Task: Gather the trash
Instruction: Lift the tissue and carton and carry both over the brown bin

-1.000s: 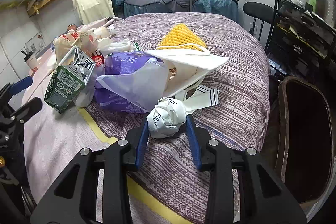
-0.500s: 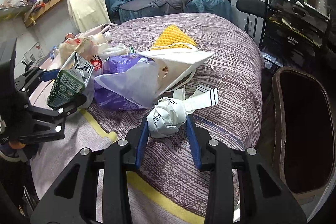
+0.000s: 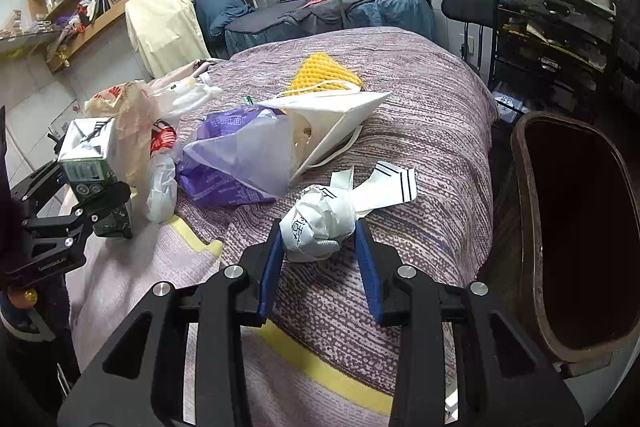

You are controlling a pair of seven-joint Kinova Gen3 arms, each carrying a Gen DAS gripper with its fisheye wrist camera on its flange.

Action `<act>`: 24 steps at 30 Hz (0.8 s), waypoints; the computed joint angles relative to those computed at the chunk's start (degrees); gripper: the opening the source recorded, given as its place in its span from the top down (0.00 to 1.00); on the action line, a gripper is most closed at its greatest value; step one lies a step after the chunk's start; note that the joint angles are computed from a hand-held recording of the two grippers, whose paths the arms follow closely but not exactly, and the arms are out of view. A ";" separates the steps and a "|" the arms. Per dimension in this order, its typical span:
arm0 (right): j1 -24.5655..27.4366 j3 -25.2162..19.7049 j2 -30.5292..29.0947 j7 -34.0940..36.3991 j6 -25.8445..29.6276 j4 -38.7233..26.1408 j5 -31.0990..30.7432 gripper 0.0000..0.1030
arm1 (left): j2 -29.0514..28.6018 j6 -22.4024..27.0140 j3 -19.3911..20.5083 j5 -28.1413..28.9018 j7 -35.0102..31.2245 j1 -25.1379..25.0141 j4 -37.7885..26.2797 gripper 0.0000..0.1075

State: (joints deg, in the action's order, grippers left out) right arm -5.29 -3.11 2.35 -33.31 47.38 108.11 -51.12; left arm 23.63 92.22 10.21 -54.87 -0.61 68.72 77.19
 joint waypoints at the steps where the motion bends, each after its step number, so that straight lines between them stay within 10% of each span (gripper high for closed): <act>1: 0.12 0.09 -0.02 0.31 0.14 0.14 -0.30 0.65 | 0.07 -0.01 0.04 0.02 -0.12 0.00 -0.11 0.37; 16: 2.21 1.83 -0.79 2.97 1.70 1.74 -2.74 0.65 | 5.54 1.16 -2.53 0.43 -4.61 1.91 -5.58 0.20; 24: 3.09 2.26 -0.90 4.66 2.67 2.38 -4.14 0.65 | 6.70 4.60 -4.42 -1.08 -3.06 5.09 -7.72 0.35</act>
